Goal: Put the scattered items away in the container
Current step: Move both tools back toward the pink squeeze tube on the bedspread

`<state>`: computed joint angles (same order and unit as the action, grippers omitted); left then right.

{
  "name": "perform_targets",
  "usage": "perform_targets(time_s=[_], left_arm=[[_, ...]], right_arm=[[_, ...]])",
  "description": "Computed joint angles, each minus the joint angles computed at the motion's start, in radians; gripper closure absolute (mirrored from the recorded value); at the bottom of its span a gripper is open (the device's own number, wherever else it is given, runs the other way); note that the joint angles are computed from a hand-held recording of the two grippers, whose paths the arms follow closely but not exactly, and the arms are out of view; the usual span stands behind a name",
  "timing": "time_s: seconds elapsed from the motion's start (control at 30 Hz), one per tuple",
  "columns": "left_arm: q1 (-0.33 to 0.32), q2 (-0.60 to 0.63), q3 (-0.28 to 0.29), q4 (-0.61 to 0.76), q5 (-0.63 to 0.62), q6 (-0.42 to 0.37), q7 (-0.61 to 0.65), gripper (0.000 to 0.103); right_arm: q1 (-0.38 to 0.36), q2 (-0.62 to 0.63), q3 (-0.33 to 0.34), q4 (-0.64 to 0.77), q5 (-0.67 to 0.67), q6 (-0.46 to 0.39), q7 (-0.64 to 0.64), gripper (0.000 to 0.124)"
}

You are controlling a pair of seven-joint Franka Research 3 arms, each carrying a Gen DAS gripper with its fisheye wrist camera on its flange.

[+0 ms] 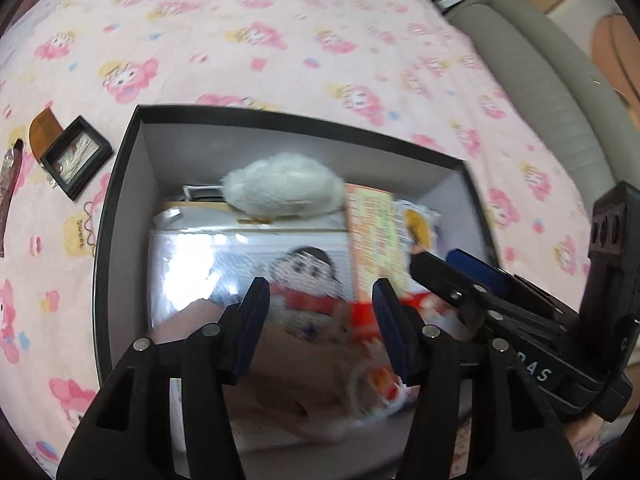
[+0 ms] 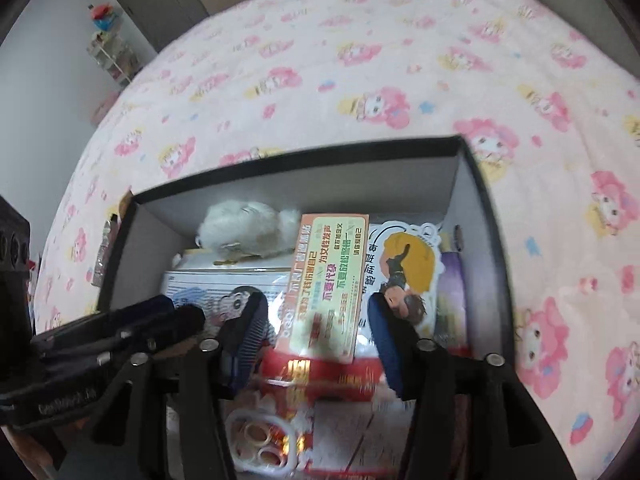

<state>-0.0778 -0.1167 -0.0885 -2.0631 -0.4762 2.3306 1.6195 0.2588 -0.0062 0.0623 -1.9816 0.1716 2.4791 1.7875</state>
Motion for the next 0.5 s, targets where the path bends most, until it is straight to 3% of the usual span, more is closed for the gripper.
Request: perform_targets(time_s=[0.23, 0.4, 0.5], left_arm=[[-0.045, -0.106, -0.007, -0.088, -0.013, 0.11, 0.052, 0.045], [-0.092, -0.229, 0.047, -0.178, -0.055, 0.109, 0.113, 0.044], [-0.099, -0.288, 0.054, -0.22, -0.012, 0.12, 0.106, 0.044]], right_arm=[[0.006, -0.144, 0.026, -0.115, -0.069, 0.072, 0.074, 0.071], [0.026, -0.226, 0.039, -0.184, -0.015, 0.101, 0.056, 0.071], [0.026, -0.263, 0.062, -0.211, -0.019, 0.109, 0.07, 0.071]])
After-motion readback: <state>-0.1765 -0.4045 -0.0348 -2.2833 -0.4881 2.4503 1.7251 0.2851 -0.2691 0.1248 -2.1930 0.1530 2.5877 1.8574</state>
